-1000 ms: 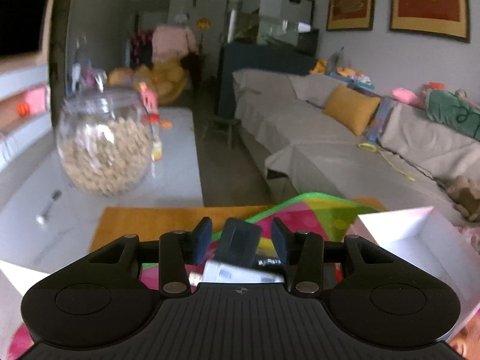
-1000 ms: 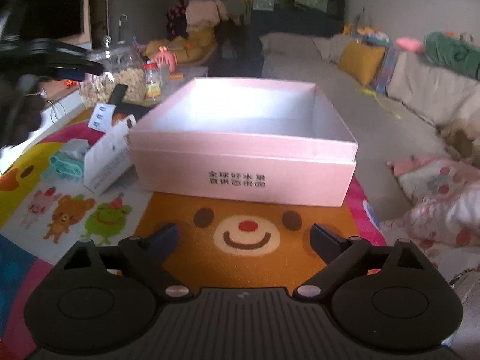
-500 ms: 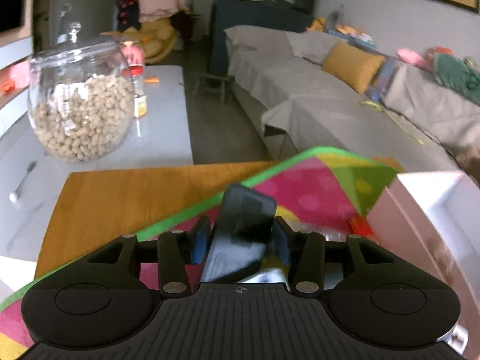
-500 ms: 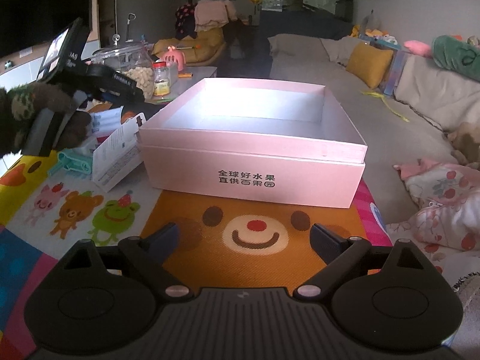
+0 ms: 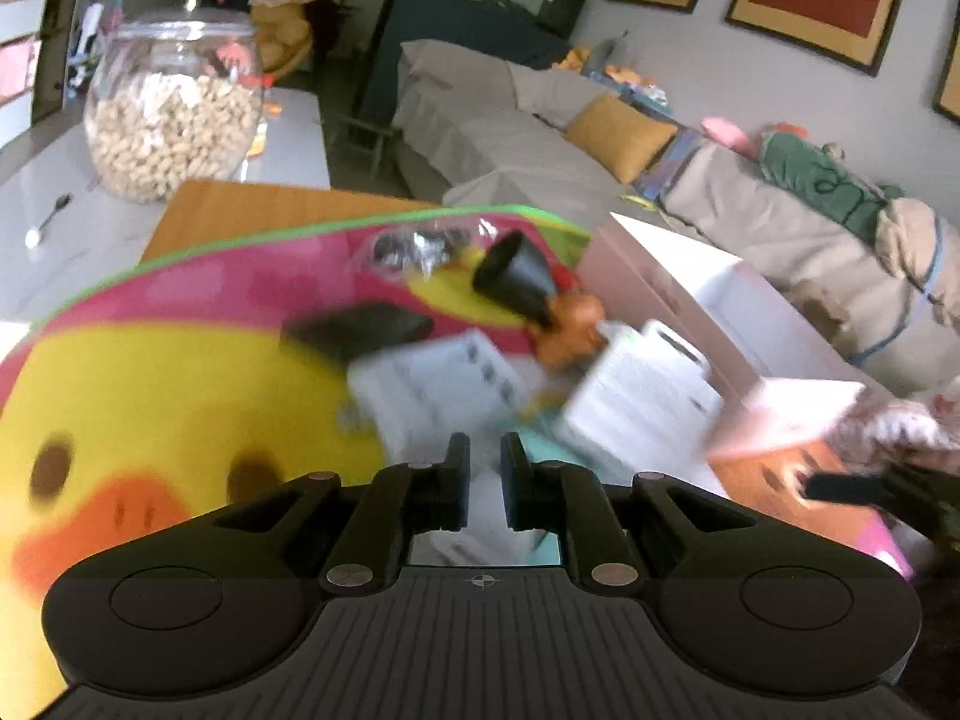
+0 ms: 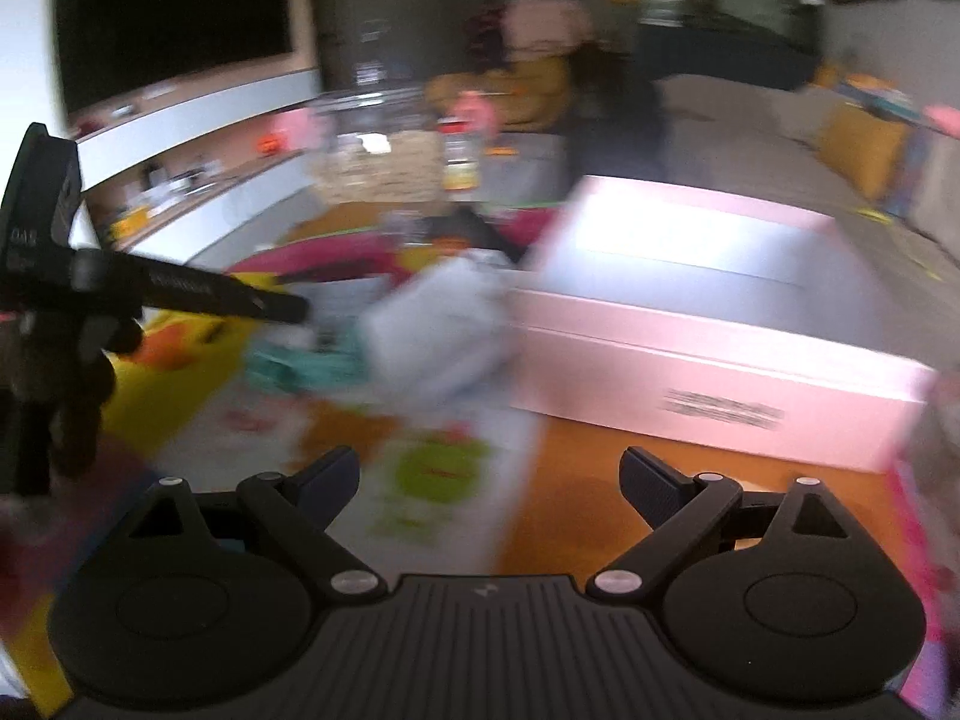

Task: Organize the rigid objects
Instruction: 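Grasp the white cube adapter with the left gripper while the right grasps the teal crank part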

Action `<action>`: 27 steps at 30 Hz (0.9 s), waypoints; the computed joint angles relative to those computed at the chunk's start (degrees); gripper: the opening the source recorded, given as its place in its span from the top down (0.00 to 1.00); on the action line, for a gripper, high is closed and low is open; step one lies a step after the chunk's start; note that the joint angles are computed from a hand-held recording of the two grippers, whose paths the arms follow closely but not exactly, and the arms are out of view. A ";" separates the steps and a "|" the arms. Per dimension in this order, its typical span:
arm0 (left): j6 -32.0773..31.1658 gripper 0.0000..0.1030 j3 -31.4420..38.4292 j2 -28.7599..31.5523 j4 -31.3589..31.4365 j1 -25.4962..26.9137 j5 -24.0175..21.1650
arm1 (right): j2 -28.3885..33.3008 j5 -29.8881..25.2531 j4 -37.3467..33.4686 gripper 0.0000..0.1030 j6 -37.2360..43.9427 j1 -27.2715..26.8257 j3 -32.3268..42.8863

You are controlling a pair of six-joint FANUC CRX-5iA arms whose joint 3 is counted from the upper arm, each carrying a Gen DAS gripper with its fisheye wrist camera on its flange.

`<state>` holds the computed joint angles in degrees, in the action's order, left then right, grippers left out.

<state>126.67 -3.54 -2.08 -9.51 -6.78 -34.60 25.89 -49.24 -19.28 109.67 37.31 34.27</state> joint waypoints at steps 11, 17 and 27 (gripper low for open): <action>14.42 0.85 -6.71 -9.44 -9.43 -2.36 -0.63 | 12.34 -14.45 0.05 0.48 1.88 5.70 19.84; 13.35 0.84 -5.91 -9.26 -12.27 -4.46 0.44 | 10.70 -17.21 -0.90 0.77 2.71 4.11 18.39; 11.09 0.83 13.09 5.01 -28.92 -16.43 -18.01 | -2.24 -0.98 7.48 0.78 -0.33 0.42 -4.47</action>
<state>137.76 9.55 2.93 -38.43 -23.21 -52.61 23.65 -50.21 -11.80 109.34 37.73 29.80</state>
